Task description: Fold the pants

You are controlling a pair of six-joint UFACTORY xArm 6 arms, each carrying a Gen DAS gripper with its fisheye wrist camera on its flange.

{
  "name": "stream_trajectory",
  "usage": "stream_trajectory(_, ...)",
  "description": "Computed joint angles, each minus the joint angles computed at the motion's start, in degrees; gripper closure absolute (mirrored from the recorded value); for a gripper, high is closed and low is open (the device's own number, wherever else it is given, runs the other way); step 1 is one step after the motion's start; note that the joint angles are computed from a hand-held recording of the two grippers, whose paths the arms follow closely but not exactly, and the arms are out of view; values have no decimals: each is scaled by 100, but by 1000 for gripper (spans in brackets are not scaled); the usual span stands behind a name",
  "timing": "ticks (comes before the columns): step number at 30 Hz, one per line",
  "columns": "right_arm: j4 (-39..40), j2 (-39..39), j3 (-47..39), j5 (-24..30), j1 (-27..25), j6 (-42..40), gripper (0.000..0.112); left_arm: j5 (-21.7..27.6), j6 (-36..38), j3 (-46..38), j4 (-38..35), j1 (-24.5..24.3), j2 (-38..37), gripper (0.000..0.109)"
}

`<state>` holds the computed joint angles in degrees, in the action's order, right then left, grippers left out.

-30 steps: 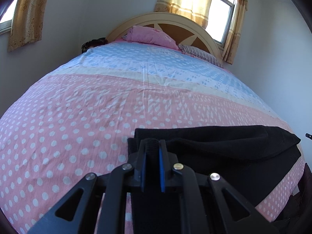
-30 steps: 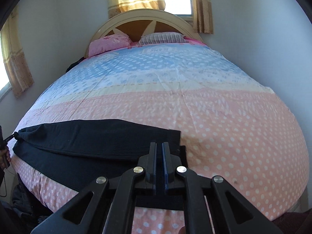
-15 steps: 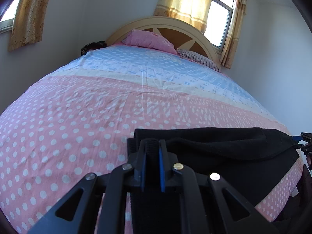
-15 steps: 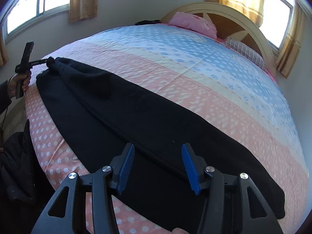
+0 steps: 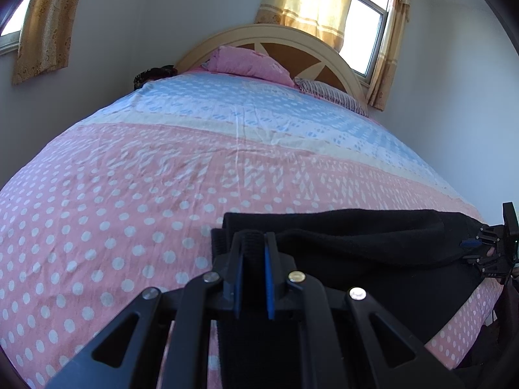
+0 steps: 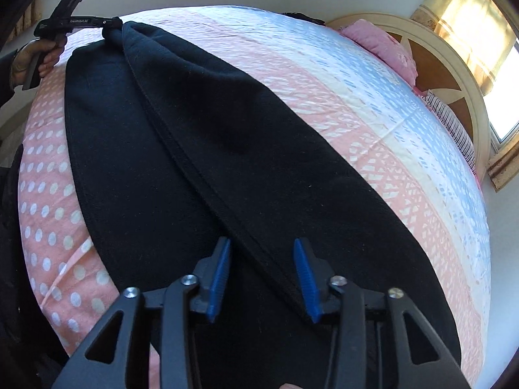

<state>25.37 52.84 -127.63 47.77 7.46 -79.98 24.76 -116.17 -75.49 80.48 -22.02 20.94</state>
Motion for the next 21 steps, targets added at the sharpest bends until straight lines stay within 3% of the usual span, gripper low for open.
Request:
stream_trajectory(1, -8, 5, -38, 4, 2, 62, 105, 52, 152, -53, -86, -19, 30, 97)
stream_trajectory(2, 29, -3, -68, 35, -3, 86, 109, 129, 311, -83, -137, -40, 33, 97)
stream_trajectory(8, 872, -811, 662, 342, -253, -490, 110, 59, 184, 90, 295, 3, -243, 97)
stream_trajectory(11, 879, -1087, 857, 742, -401, -689, 110, -150, -25, 325, 522, 23, -418, 97)
stream_trajectory(14, 629, -1386, 1543, 513, -375, -990, 110, -220, -20, 513, 437, -26, -420, 97)
stream_trajectory(16, 445, -1462, 1947, 62, -302, -1149, 109, -255, -318, 634, 604, -48, -432, 96)
stream_trajectory(19, 461, -1362, 1935, 89, -308, -1015, 109, -197, -818, 781, 951, -98, -511, 94)
stream_trajectory(21, 413, -1128, 1467, 454, -341, -751, 109, -82, -701, 844, 887, -158, -568, 89)
